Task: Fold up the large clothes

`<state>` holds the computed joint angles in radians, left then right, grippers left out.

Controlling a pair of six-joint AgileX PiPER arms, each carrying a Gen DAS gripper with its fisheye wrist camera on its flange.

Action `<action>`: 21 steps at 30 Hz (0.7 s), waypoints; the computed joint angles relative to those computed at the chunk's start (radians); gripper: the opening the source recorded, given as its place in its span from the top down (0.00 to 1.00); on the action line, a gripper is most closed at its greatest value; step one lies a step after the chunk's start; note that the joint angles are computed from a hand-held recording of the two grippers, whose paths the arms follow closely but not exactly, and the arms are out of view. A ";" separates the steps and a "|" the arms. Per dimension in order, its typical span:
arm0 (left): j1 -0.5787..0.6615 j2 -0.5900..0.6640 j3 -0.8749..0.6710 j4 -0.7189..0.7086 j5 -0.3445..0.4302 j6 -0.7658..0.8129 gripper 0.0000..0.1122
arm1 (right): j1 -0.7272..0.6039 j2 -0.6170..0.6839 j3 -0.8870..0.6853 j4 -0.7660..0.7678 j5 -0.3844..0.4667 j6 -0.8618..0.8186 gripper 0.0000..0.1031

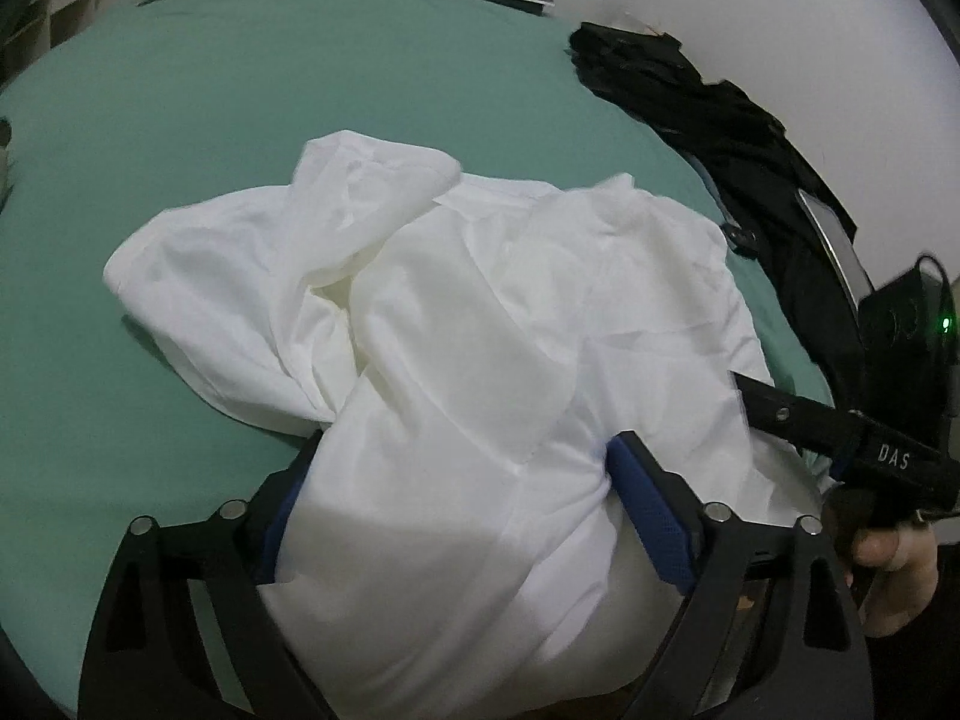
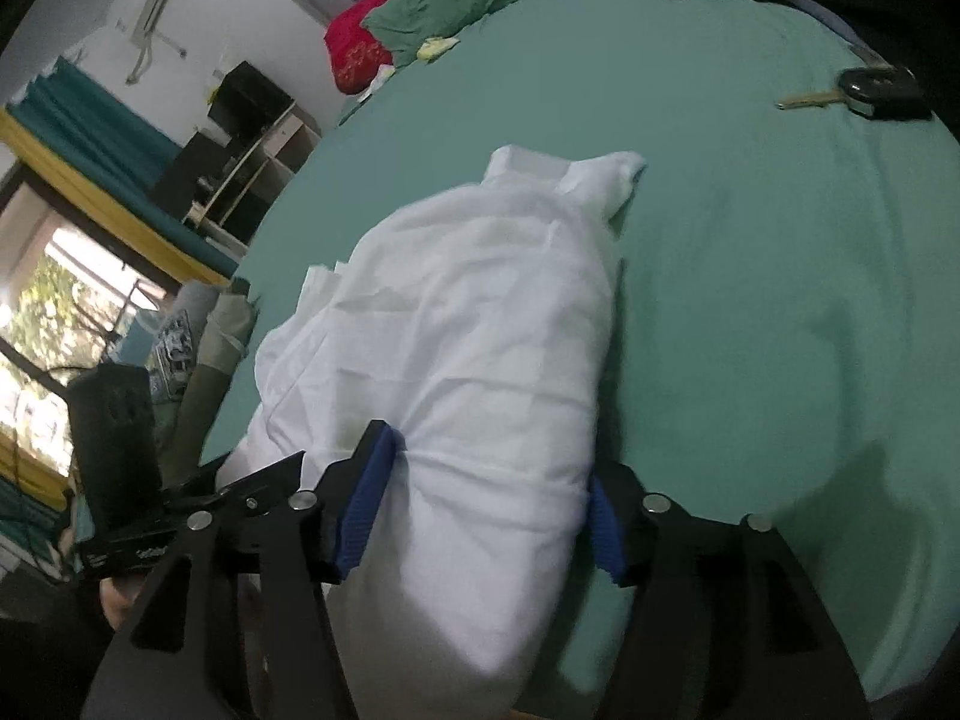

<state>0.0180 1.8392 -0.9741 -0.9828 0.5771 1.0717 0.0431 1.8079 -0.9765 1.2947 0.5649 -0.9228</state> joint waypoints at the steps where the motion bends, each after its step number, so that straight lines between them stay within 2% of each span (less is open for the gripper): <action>1: 0.015 -0.006 0.009 -0.013 0.014 0.034 0.38 | 0.015 0.000 -0.007 -0.022 -0.012 0.016 0.41; 2: 0.019 -0.008 0.013 -0.036 0.037 0.064 0.47 | 0.026 -0.001 -0.013 -0.041 -0.018 0.035 0.43; 3: 0.031 -0.006 0.012 -0.054 0.074 0.089 0.65 | 0.028 0.001 -0.017 -0.044 -0.016 0.039 0.51; 6: 0.010 -0.031 0.043 -0.086 0.047 0.119 0.72 | 0.025 -0.010 -0.012 -0.025 -0.011 0.022 0.69; 10: 0.010 -0.076 0.075 -0.106 0.033 0.126 0.75 | 0.074 -0.076 0.007 -0.053 -0.082 0.026 0.75; 16: 0.038 -0.170 0.108 -0.097 0.051 0.143 0.76 | 0.135 -0.173 0.034 -0.116 -0.151 0.070 0.77; 21: 0.109 -0.256 0.133 -0.103 0.108 0.170 0.76 | 0.184 -0.251 0.038 -0.183 -0.187 0.153 0.77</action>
<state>0.1270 1.5830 -0.8416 -1.0862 0.6855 1.2416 0.2266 1.5565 -0.9384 1.1116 0.3776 -0.7702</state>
